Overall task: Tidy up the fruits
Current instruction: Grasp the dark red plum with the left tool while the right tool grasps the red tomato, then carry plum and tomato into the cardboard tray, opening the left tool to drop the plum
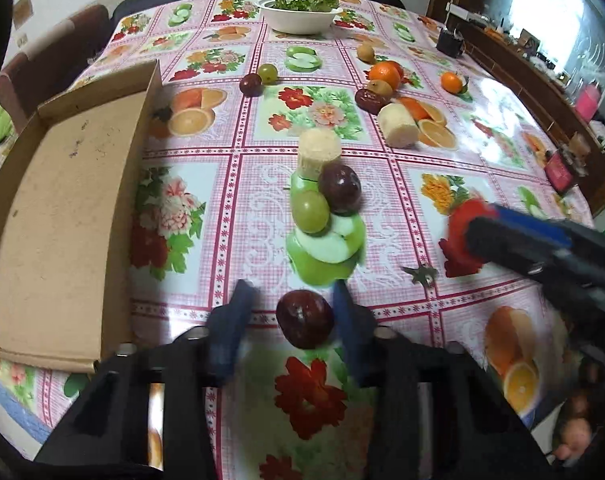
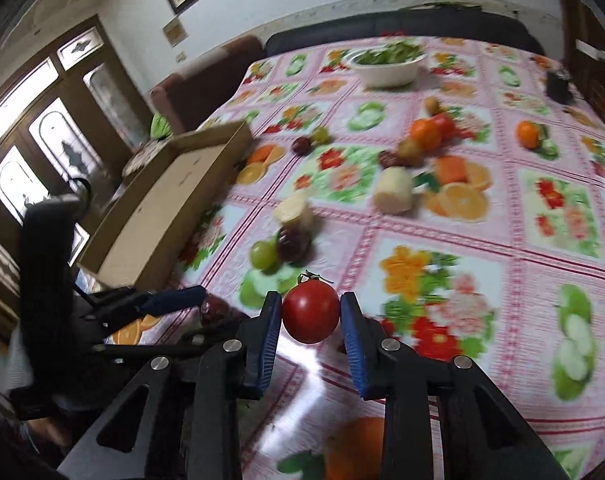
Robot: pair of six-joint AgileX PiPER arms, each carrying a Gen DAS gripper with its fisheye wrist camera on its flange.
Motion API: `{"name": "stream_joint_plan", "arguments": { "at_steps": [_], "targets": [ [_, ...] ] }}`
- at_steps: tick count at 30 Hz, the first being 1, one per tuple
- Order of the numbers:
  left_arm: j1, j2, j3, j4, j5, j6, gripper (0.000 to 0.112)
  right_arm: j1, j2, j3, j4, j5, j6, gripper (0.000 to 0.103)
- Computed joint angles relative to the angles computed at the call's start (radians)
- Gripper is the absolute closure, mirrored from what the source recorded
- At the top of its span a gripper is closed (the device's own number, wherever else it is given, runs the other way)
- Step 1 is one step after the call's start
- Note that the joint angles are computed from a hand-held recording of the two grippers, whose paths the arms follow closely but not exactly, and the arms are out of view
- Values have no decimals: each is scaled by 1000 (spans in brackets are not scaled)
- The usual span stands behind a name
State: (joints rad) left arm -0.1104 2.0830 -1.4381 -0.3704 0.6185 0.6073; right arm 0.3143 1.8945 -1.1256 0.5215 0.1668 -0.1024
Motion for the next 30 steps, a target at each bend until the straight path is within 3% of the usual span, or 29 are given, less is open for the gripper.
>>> {"name": "stream_joint_plan", "arguments": {
  "at_steps": [2, 9, 24, 30],
  "targets": [
    [8, 1, -5, -29, 20, 23, 89, -13, -29, 29, 36, -13, -26, 72],
    [-13, -46, 41, 58, -40, -49, 89, -25, -70, 54, 48, -32, -26, 72],
    [26, -117, 63, 109, -128, -118, 89, 6, -70, 31, -240, -44, 272, 72],
    [45, -126, 65, 90, -146, -104, 89, 17, -63, 18, -250, -36, 280, 73]
  ]
}}
